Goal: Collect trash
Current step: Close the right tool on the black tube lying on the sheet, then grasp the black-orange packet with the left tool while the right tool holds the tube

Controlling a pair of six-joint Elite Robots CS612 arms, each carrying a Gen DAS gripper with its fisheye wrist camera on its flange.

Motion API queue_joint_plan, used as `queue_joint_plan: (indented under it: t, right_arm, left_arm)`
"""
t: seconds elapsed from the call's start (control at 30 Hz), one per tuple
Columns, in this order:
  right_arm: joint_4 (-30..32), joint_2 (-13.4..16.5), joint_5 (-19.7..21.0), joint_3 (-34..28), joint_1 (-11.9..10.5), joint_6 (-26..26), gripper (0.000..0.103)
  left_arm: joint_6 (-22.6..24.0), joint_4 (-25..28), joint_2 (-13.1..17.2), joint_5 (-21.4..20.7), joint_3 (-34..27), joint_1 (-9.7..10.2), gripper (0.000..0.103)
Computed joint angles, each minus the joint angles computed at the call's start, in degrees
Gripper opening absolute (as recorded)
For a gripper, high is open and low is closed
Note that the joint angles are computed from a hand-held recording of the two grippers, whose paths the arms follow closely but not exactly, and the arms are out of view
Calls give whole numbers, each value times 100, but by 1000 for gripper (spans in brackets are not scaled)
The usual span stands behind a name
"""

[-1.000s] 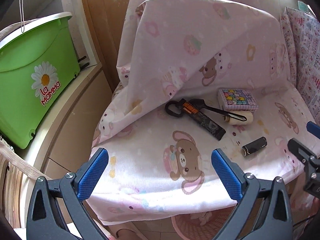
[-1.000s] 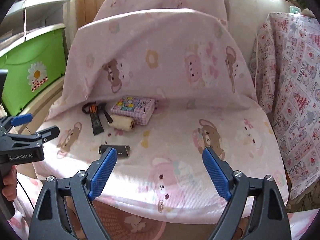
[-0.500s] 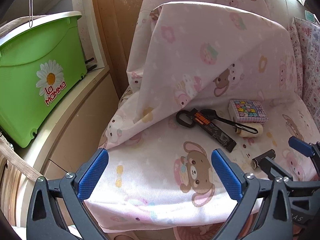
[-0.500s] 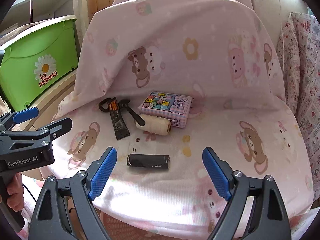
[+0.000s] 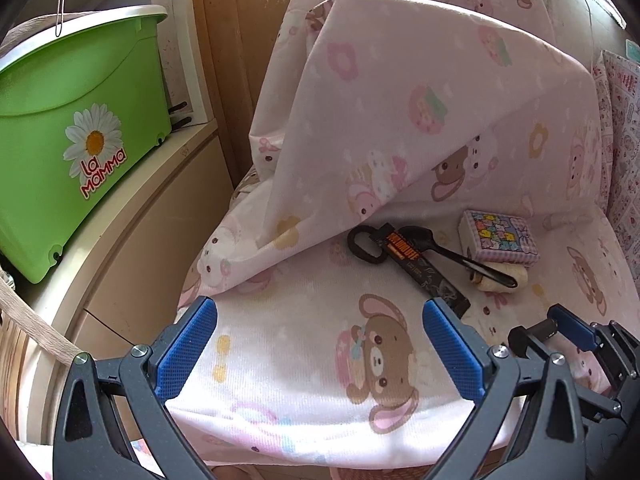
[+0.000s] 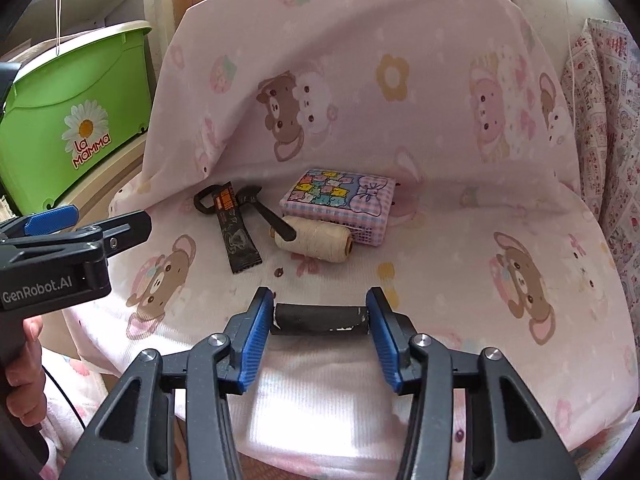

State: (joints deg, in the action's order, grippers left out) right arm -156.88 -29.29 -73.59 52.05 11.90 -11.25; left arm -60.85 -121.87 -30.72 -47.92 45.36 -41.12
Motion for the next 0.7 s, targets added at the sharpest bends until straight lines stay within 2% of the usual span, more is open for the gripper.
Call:
queue_joint_plan:
  t: [0.17,0.27,0.37,0.5,0.6,0.7]
  right_arm:
    - [-353,-125,109,186,-101,207,51]
    - [-374,-151,41,203,-137,254,51]
    - [-369,-173,-2,230,-164,259,51]
    - [-438,-199,-35,276,-176,151,51]
    - [-521,-232,-89,349,-175,64,51]
    - [-463,-234,-61,343,-189,85,51]
  left_arm:
    - [421,-108,317,-267,-568,38,102]
    - [446,107,555,-360,-998,58,100]
    - [277,630,838,-498,-1540,108,90]
    - [-37,994,1112,-771,-2048,195,80]
    - [-59,883,1190,-867,-2156,217,76]
    - [28,1051,1348,-907,-2462,221,70]
